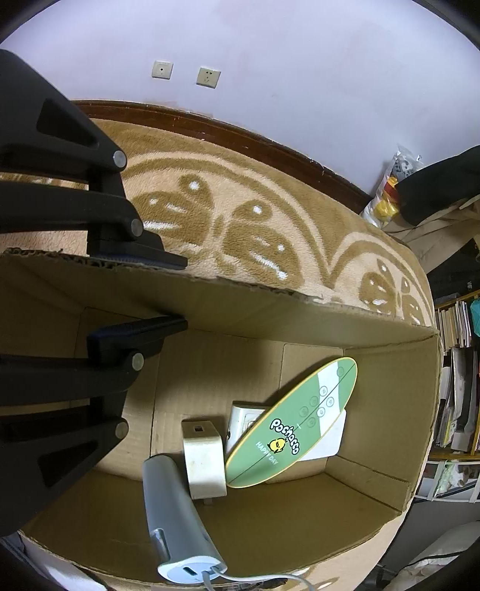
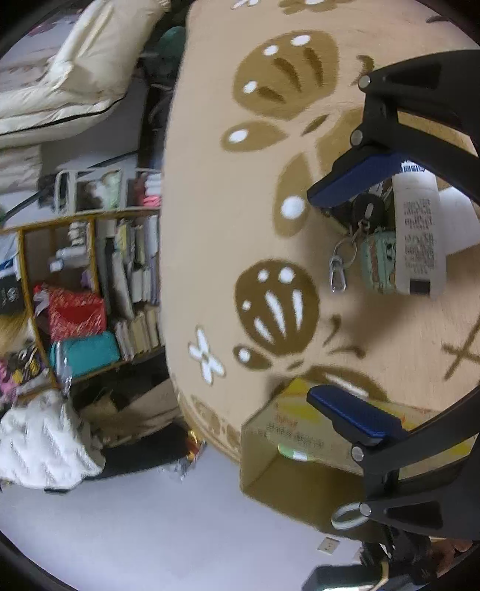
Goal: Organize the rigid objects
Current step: 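Grasp the black car key on the rug with the right tool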
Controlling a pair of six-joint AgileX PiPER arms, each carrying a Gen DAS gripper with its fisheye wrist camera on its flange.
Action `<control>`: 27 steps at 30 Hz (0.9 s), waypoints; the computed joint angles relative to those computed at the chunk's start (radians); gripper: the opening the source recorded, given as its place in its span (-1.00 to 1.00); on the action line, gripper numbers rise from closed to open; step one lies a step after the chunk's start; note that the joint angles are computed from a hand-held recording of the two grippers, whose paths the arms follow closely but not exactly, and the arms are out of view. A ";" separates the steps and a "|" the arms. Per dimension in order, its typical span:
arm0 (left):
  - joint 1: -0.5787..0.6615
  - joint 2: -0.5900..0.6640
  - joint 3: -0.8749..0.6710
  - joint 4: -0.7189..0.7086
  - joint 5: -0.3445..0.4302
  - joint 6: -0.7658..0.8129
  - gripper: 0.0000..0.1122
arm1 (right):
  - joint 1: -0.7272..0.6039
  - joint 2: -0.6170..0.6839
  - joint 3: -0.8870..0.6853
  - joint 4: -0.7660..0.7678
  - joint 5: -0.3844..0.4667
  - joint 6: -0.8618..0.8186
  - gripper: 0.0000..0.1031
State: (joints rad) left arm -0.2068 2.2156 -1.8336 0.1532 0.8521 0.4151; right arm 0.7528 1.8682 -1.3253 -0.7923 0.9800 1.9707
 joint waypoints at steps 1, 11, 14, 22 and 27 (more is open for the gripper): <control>0.001 0.000 -0.001 0.000 0.001 0.001 -0.56 | -0.011 -0.005 0.022 0.002 -0.015 0.016 0.97; -0.003 0.003 -0.007 0.012 0.005 -0.005 -0.55 | -0.108 0.007 0.161 0.094 -0.156 0.005 0.95; -0.006 0.000 0.001 0.018 -0.002 -0.008 -0.55 | -0.131 0.027 0.170 0.129 -0.184 -0.020 0.95; -0.005 -0.007 0.017 0.018 -0.015 -0.003 -0.55 | -0.196 0.028 0.244 0.177 -0.267 0.018 0.94; -0.003 -0.005 0.010 0.013 -0.008 0.003 -0.55 | -0.223 0.004 0.316 0.164 -0.337 0.058 0.69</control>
